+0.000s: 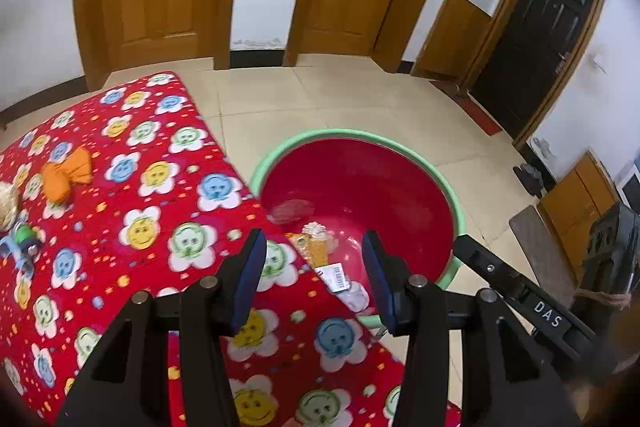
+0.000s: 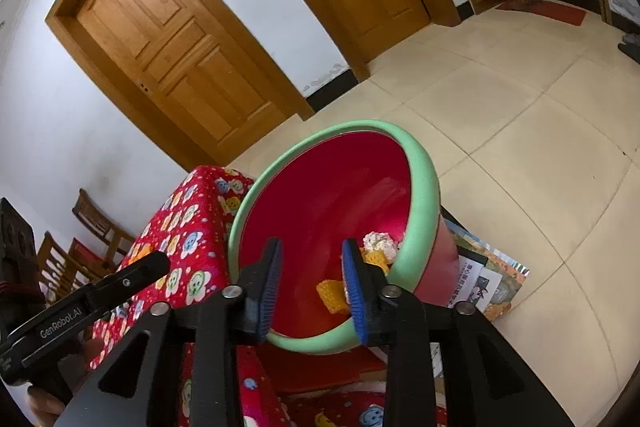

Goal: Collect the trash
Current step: 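Open the left gripper over the bucket to drop the orange snack bag, then move both grippers back over the table toward the crumpled paper and orange cloth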

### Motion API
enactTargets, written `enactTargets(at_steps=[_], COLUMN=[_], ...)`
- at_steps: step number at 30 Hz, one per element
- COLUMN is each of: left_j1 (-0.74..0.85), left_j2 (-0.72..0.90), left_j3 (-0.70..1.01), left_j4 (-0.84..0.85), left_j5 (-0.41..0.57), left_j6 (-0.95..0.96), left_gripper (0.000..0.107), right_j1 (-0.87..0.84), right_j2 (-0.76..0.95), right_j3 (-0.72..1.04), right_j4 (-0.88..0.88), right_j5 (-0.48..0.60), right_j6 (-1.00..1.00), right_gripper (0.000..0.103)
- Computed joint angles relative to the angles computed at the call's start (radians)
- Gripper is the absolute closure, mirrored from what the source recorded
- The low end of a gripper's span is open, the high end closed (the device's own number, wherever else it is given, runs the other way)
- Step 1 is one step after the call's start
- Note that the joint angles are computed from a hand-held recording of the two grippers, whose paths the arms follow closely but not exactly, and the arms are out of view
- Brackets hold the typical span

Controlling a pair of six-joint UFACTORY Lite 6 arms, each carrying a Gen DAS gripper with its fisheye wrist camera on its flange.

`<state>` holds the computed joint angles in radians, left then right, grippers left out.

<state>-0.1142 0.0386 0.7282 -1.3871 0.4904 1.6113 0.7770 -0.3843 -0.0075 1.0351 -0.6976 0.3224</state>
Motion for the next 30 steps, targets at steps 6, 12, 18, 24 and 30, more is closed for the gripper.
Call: enactTargets(at_steps=[6, 12, 18, 24, 30], left_j1=[0.12, 0.271, 0.426, 0.554, 0.627], left_j2=[-0.005, 0.027, 0.098, 0.202, 0.338], left_j3=[0.015, 0.078, 0.18, 0.316, 0.492], left_j4=[0.05, 0.101, 0.142, 0.171, 0.225], left_j5=[0.029, 0.076, 0.115, 0.15, 0.153], left_j6=[-0.008, -0.008, -0.004, -0.012, -0.044], left_gripper=[0.057, 0.057, 0.057, 0.057, 0.057], right_j1=[0.052, 0.073, 0.074, 0.053, 0.044], right_j2=[0.036, 0.107, 0.177, 0.309, 0.503], right_j3=[0.071, 0.187, 0.331, 0.524, 0.773], right_j4=[0.079, 0.114, 0.166, 0.148, 0.18], right_j5=[0.005, 0.04, 0.089, 0.156, 0.222], right_j6=[-0.091, -0.187, -0.328, -0.417, -0.552], right_gripper=[0.058, 0.056, 0.056, 0.056, 0.056])
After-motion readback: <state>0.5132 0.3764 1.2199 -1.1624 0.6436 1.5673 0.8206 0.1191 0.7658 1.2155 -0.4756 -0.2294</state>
